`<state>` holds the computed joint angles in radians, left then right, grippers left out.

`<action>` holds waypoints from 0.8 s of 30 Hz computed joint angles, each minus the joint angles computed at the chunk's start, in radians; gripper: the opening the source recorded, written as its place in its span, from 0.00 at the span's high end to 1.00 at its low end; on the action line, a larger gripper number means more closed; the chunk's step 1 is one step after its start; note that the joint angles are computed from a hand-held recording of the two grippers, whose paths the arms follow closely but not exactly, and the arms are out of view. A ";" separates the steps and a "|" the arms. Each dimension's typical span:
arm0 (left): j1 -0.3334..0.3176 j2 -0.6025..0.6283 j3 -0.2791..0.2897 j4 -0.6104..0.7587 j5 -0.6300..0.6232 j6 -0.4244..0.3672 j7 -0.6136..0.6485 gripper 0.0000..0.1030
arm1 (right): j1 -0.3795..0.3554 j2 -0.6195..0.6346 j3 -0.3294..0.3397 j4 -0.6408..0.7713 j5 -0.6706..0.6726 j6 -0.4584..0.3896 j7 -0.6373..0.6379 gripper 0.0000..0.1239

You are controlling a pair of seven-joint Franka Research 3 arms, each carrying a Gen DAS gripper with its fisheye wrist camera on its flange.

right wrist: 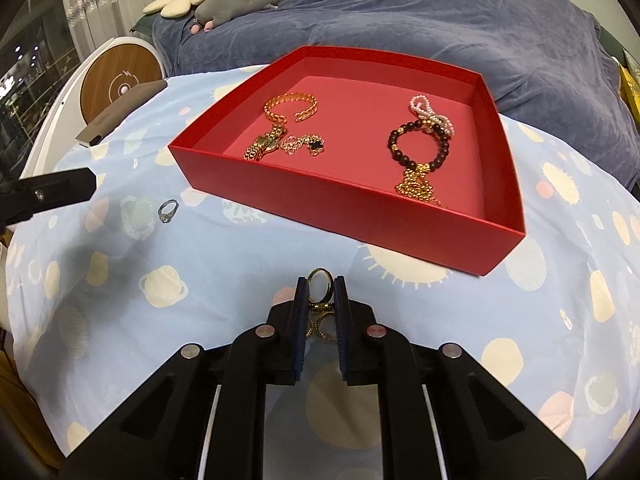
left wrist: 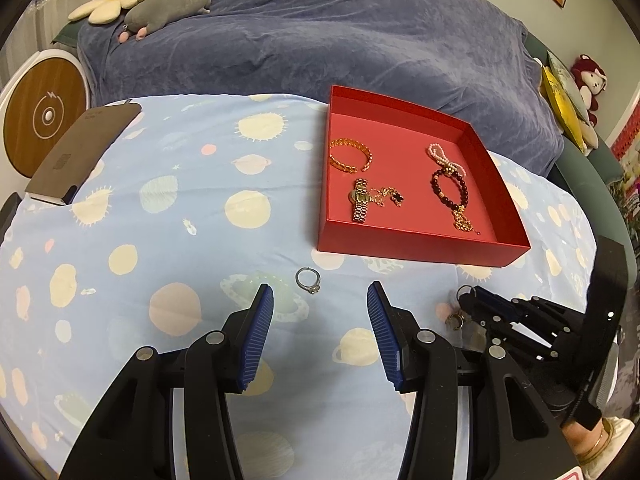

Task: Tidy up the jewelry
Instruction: 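Close the right tool on a gold ring, then grasp the silver ring with the left tool while the right tool holds the gold ring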

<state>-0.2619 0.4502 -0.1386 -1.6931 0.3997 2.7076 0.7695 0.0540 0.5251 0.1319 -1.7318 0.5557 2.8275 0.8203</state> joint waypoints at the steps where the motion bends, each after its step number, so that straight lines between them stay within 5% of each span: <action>1: -0.001 0.004 -0.001 0.005 0.000 -0.003 0.002 0.55 | -0.014 -0.012 0.011 -0.011 0.015 0.005 -0.015 0.90; 16: -0.033 0.115 -0.073 0.107 -0.081 -0.016 0.162 0.55 | -0.067 -0.120 -0.014 -0.106 0.145 -0.034 -0.075 0.90; 24: -0.095 0.199 -0.059 0.202 -0.086 -0.035 0.199 0.55 | -0.078 -0.133 -0.027 -0.123 0.180 -0.046 -0.097 0.90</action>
<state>-0.3566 0.6489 -0.1972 -1.4908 0.3136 2.6721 0.9685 -0.0237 0.3917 0.1051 -1.8552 0.7362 2.7814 0.7233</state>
